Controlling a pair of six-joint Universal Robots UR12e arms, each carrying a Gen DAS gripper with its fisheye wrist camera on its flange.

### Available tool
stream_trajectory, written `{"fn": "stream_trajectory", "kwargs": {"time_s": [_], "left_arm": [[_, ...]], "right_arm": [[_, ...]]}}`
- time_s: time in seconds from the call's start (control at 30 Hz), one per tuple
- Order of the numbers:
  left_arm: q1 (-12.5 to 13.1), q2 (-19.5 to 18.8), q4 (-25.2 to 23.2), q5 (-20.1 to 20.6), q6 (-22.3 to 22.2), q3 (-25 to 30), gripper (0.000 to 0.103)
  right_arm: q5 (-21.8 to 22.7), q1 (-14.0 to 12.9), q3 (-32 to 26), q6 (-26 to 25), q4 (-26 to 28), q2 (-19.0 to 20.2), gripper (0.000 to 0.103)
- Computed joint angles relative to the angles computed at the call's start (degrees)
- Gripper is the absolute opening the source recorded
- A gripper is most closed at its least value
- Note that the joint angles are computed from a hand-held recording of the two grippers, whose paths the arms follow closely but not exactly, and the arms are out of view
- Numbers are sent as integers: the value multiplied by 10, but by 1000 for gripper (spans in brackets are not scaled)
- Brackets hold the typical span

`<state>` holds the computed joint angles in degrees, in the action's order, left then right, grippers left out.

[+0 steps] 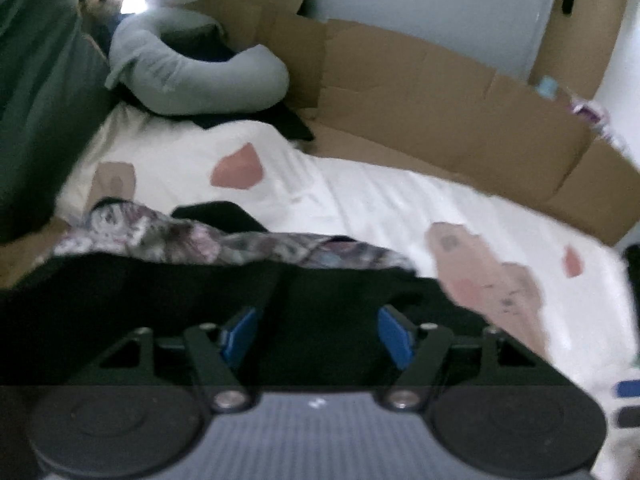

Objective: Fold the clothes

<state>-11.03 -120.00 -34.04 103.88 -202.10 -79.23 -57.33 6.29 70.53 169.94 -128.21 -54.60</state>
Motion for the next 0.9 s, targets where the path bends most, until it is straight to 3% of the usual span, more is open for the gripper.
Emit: {"fn": "stream_trajectory", "kwargs": {"time_s": [0.37,0.47,0.5,0.57,0.6,0.67,0.9], "left_arm": [[-2,-32,16,75,36,11,61],[1,-38,20,73,32,13,50],[1,-39,20,76,33,14,44],[1,-43,13,82,30,17,20],[2,-43,4,76,19,20,3],[4,-41,6,68,5,18,2],[0,-20,46,45,19,-4,0]], "right_arm": [[-5,1,4,-4,-2,-2,87],[0,1,6,-19,-3,-3,87],[2,2,6,-23,-2,-4,87],[7,2,7,-30,0,-5,87],[9,2,8,-33,1,-5,87],[14,2,9,-39,5,-6,87],[26,2,9,-46,8,-7,87]]}}
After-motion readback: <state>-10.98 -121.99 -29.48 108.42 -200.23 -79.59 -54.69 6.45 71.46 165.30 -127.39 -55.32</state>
